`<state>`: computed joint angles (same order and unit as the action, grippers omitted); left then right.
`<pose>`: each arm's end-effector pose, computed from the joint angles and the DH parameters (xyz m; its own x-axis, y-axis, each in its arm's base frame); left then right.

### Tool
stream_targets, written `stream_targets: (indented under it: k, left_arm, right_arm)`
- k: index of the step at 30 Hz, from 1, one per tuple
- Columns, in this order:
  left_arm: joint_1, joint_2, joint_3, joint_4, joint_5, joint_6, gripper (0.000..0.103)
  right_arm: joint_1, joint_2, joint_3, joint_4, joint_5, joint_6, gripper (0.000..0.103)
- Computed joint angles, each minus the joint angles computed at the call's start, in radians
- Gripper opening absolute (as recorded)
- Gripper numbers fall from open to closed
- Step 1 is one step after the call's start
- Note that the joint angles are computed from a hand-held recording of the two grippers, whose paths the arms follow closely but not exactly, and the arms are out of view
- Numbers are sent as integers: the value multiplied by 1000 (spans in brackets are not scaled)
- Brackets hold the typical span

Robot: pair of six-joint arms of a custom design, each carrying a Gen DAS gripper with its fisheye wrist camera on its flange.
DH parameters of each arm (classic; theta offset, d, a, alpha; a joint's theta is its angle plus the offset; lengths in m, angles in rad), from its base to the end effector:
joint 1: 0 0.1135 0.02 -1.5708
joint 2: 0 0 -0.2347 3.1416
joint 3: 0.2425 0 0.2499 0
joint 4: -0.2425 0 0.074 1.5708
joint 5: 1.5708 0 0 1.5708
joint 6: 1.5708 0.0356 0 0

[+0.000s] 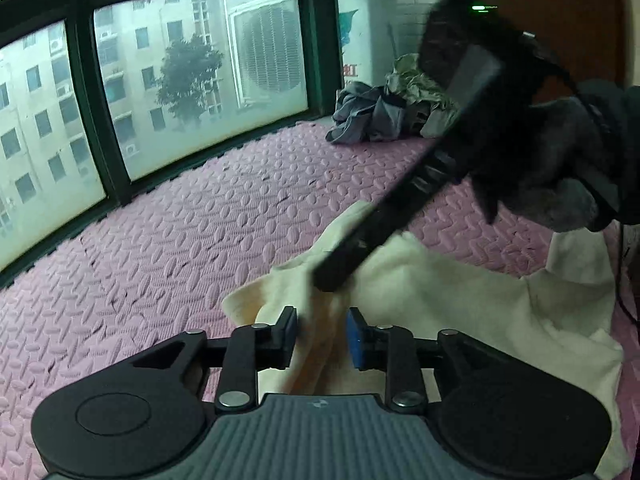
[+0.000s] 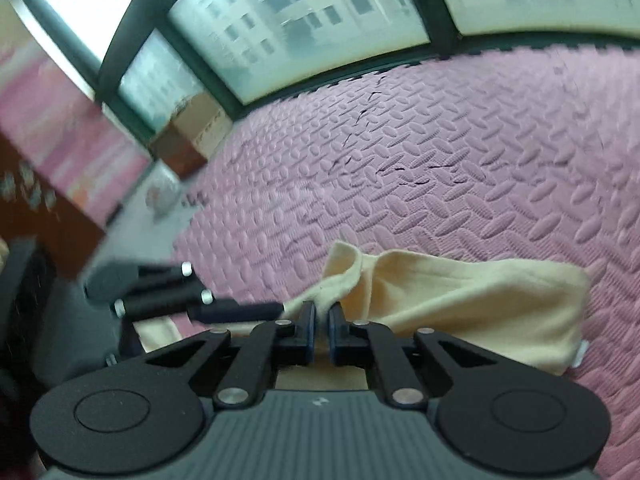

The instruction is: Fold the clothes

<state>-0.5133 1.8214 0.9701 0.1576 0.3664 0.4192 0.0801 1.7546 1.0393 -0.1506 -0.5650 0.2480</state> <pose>0.3123 -0.1907 0.1294 -0.2245 0.5628 -0.7956 0.8647 0.4915 0.1037 0.3502 0.0472 0.1512 -0.8375 0.1408 -0.5280 -0.2144 0.8042 0.5544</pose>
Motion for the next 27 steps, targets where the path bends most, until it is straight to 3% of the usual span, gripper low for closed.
stream_targets:
  k: [4, 8, 16, 19, 27]
  left_arm:
    - [2, 9, 12, 1, -5, -11, 33]
    - [21, 8, 28, -38, 40, 7, 45]
    - [31, 18, 54, -70, 63, 10, 44]
    - [32, 42, 87, -94, 69, 30, 35]
    - [16, 116, 178, -176, 65, 105, 35]
  right_arm:
    - [-6, -8, 3, -10, -5, -32, 6]
    - [22, -32, 14, -88, 74, -142, 6]
    - [60, -47, -31, -81, 143, -236, 6]
    - [70, -82, -66, -69, 156, -296, 6]
    - [147, -149, -117, -65, 278, -487, 6]
